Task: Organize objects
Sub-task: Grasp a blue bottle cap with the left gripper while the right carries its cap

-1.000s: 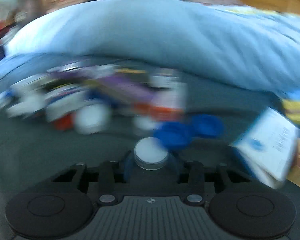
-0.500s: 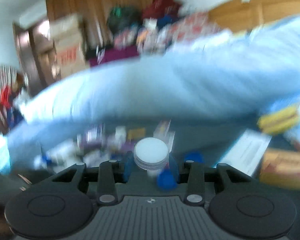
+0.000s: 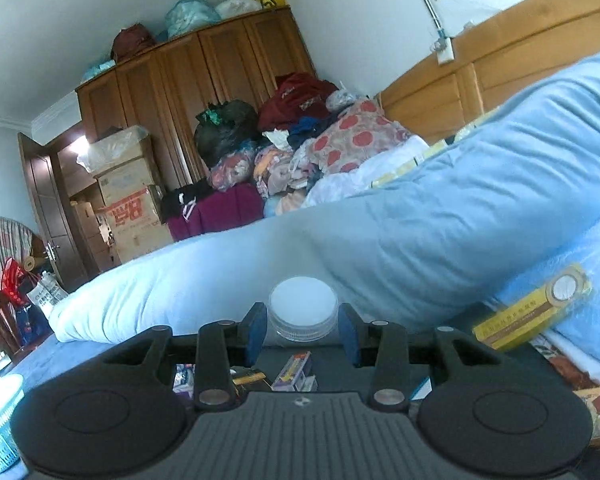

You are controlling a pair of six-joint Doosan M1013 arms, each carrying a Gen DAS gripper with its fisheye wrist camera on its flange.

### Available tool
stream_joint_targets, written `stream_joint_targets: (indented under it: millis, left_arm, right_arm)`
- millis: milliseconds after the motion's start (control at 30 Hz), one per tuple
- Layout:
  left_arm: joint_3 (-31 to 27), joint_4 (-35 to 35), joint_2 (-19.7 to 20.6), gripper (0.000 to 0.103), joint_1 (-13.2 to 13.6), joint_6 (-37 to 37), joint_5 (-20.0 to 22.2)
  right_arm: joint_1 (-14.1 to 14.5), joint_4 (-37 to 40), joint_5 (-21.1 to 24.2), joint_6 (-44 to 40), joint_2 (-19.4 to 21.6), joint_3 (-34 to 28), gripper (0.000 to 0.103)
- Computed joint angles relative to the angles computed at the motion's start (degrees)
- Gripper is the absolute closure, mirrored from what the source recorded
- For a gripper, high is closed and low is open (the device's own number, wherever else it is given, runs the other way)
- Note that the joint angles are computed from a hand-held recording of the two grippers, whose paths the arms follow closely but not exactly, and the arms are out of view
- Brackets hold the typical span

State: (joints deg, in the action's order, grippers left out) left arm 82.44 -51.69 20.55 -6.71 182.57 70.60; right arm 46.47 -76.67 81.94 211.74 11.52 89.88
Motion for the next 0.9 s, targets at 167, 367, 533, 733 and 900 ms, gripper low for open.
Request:
stream_joint_targets:
  millis: [167, 367, 533, 733, 900]
  left_arm:
    - [-0.8, -2.1, -0.3, 0.09, 1.2, -0.8, 0.2]
    - [-4.2, -7.7, -1.1, 0.09, 5.5, -3.4, 1.9]
    - [-10.3, -12.5, -0.1, 0.09, 10.6, -7.8, 0.3]
    - [-20.1, -14.9, 3.2, 0.09, 17.5, -14.6, -8.7]
    - [-30.3, -12.4, 7.9, 0.09, 21.9, -25.1, -17.1]
  right_arm:
    - [0.3, -0.2, -0.6, -1.8, 0.3, -0.6, 0.061]
    - [1.8, -3.1, -1.0, -7.5, 1.3, -4.5, 0.061]
    - [1.9, -4.7, -6.5, -13.8, 3.7, -10.5, 0.061]
    - [-0.3, -3.3, -21.7, -26.0, 10.5, -24.2, 0.062]
    - [-3.0, 7.0, -33.7, -42.5, 19.6, -42.0, 0.061]
